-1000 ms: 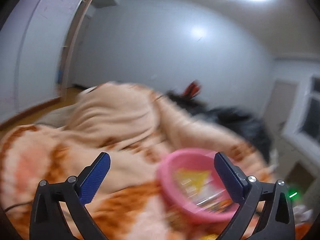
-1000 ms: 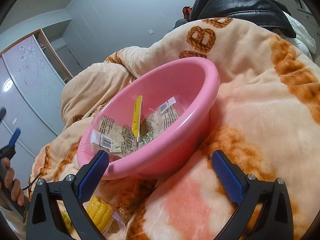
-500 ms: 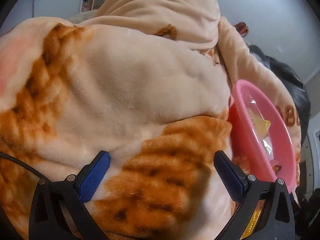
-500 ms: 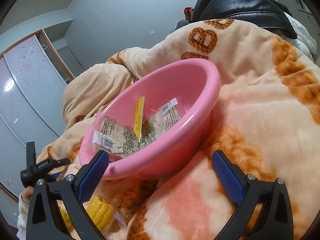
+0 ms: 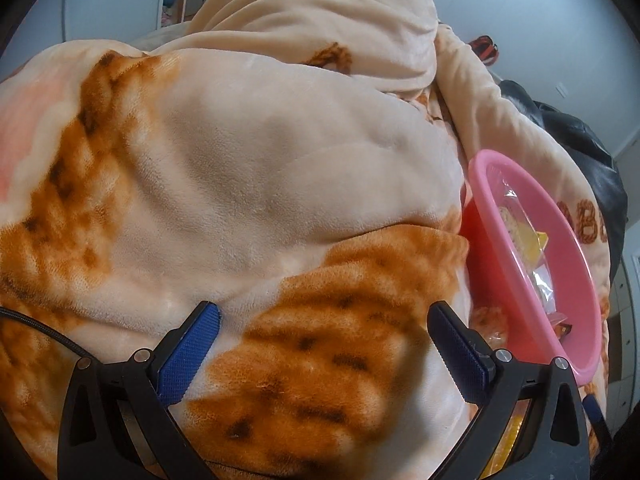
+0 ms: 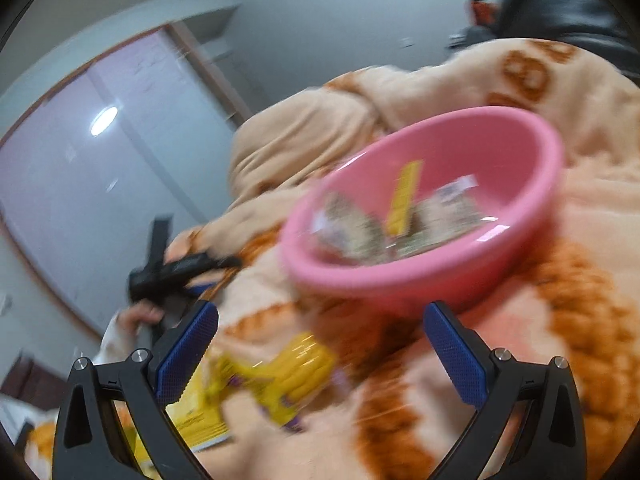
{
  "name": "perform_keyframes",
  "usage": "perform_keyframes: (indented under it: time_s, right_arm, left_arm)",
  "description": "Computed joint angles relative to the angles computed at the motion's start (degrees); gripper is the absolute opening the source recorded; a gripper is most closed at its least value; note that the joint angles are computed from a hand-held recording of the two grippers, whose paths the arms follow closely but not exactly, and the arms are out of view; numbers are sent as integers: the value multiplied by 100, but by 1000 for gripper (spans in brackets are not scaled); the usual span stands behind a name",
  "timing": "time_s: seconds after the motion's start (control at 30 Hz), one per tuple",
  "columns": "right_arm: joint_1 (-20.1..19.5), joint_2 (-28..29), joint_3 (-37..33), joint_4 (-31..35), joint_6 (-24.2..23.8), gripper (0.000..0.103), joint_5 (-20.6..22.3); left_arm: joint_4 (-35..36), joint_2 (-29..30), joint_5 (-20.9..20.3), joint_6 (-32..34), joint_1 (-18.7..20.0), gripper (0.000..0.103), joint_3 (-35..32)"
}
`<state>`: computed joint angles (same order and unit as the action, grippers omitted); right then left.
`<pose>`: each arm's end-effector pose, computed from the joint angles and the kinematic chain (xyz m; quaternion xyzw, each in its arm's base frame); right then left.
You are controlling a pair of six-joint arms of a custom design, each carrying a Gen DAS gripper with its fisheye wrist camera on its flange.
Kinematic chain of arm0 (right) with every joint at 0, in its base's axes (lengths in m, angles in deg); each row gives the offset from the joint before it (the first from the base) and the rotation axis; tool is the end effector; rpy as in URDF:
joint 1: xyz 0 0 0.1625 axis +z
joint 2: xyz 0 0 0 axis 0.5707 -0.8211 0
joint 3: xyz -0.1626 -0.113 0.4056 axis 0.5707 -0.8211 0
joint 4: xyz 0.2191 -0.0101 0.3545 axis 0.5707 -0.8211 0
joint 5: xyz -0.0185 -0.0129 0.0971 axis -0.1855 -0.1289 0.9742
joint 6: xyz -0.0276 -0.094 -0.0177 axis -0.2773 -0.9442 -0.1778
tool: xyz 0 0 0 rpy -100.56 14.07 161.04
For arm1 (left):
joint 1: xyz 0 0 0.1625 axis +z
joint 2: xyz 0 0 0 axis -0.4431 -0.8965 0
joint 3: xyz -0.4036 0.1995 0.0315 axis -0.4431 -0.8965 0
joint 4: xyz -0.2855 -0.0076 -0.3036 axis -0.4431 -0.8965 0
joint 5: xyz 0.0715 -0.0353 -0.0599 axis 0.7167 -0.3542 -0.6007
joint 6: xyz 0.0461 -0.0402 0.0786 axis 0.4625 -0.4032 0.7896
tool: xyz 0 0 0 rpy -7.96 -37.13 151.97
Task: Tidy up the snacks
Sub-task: 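Move the right gripper to the vacuum-packed corn cob and grasp it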
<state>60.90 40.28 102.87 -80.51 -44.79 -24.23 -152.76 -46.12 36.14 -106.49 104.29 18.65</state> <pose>0.2444 -0.8657 0.0956 -0.3855 0.9065 -0.1525 0.0799 0.0380 -0.8009 0.3603 -0.1670 0.8678 -0.3781 0.2757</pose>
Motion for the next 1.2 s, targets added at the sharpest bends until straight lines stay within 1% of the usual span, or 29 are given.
perform_keyframes:
  time_s: [0.03, 0.13, 0.17, 0.23, 0.3, 0.33, 0.43, 0.47, 0.57, 0.6, 0.67, 0.7, 0.73, 0.9, 1.07, 1.13, 1.2]
  right_arm:
    - [43, -18, 54, 61, -179, 103, -131]
    - [221, 48, 74, 234, -638, 103, -723]
    - [250, 54, 79, 299, -747, 103, -846]
    - [332, 213, -156, 656, -899, 103, -1266]
    - [372, 420, -475, 942, -803, 103, -1702]
    - [376, 523, -669, 1115, -690, 102, -1843]
    - [353, 872, -1382, 1760, -305, 103, -2009]
    - [369, 972, -1578, 1937, -270, 103, -2067]
    - [510, 1261, -1964, 2260, -375, 102, -2606]
    - [533, 1381, -2167, 2463, -357, 102, -2691]
    - [534, 1555, -2491, 2748, -301, 99, -2714]
    - [508, 1586, -2589, 2877, -292, 89, -2600]
    - [484, 1524, -2495, 2837, -317, 83, -2494]
    - [448, 1042, -1529, 1927, -484, 77, -2439]
    - [436, 564, -571, 892, -803, 77, -2247]
    - [428, 397, -237, 495, -879, 77, -2232]
    - [428, 317, -77, 237, -913, 77, -2233]
  left_arm:
    - [2, 2, 4, 1, -1, 102, -3]
    - [5, 2, 7, 1, -3, 102, -2]
    - [4, 0, 6, -1, -4, 102, 2]
    - [5, 4, 7, -1, -5, 102, -4]
    - [5, 4, 7, -1, -6, 102, -3]
    - [6, 6, 5, -5, -6, 102, -7]
    - [12, 8, 13, -7, -9, 102, -8]
    - [20, 7, 17, -8, -11, 102, -7]
    - [14, -23, 21, -2, -15, 102, 36]
    - [10, -20, 19, -2, -15, 102, 33]
    - [-1, -18, 2, -7, -13, 102, 31]
    - [-1, -17, -3, -8, -11, 102, 30]
    - [2, -20, 2, -8, -13, 102, 34]
    - [-14, -25, -6, -3, -10, 102, 46]
    - [4, 3, -15, 6, -3, 102, -4]
    - [1, 1, -16, 6, -3, 102, -1]
    - [2, 1, -16, 8, -2, 102, -1]
